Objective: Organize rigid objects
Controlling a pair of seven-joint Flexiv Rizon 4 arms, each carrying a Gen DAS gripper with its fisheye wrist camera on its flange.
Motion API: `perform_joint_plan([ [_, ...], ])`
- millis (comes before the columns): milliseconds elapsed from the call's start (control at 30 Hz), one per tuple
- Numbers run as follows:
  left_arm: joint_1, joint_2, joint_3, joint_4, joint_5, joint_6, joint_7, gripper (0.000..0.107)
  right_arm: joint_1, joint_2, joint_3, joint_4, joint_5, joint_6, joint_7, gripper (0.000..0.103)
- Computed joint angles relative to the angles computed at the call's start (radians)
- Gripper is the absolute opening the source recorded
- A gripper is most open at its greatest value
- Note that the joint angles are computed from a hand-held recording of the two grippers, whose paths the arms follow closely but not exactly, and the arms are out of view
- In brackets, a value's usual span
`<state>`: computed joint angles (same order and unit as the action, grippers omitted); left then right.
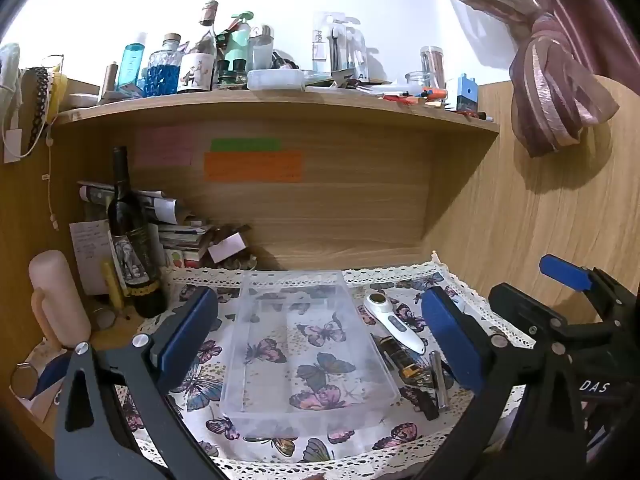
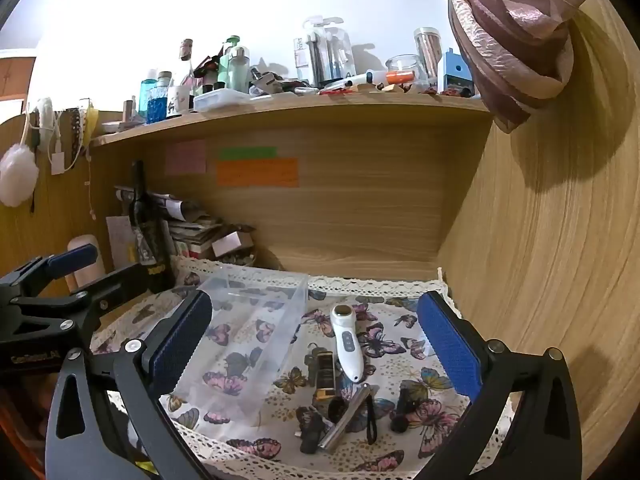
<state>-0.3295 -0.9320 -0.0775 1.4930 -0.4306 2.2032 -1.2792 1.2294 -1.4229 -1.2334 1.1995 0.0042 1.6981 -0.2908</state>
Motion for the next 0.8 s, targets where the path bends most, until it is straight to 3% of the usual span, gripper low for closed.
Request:
perform_joint_plan([
  [800,-0.008,0.005,0.006,-0.001,-0.008,-0.003,0.008,0.103,0.003,-0.003,0.001,0.002,0.015,0.011,-0.008,0.103],
])
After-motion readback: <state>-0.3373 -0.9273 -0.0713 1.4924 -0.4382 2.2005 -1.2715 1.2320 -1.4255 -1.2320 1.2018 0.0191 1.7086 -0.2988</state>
